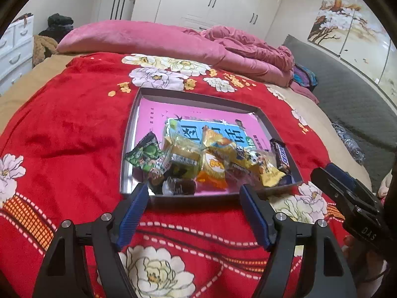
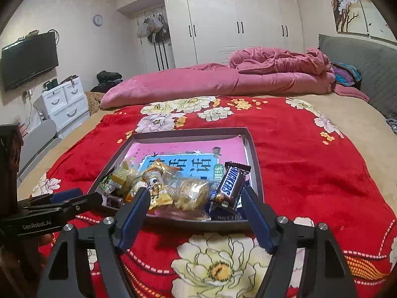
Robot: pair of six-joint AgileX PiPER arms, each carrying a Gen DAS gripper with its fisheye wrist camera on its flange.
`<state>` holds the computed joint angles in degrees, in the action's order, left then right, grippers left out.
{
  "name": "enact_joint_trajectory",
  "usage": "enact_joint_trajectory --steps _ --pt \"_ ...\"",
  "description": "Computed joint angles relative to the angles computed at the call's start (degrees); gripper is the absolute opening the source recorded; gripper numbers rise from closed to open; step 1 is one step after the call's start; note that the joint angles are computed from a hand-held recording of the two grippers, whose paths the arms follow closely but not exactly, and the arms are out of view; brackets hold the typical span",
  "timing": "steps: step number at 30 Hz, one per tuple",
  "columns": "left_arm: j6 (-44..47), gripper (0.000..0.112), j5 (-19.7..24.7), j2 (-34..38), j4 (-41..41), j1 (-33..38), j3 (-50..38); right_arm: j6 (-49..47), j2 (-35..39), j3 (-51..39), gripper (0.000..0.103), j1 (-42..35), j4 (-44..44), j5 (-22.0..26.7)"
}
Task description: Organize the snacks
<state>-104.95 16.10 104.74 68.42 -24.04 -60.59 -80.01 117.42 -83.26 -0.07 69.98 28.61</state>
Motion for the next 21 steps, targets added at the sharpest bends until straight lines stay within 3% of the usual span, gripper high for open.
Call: enact_joint_trajectory --steps 4,13,21 --pt "0.2 0.077 2.9 -1.4 -0.8 -2.1 1.1 -1.5 -2.1 3.2 0.086 -0.2 1.2 -0.5" --pt "10.6 0.078 6.0 -2.7 -15.7 -6.6 2.2 6.7 -5.9 8.4 0.098 -1.0 -7.1 1.0" --pt "11.2 0.078 9.3 -2.7 -16.5 -10.8 2.0 1.6 -9.8 14.3 0.101 -0.8 -4.2 -2.7"
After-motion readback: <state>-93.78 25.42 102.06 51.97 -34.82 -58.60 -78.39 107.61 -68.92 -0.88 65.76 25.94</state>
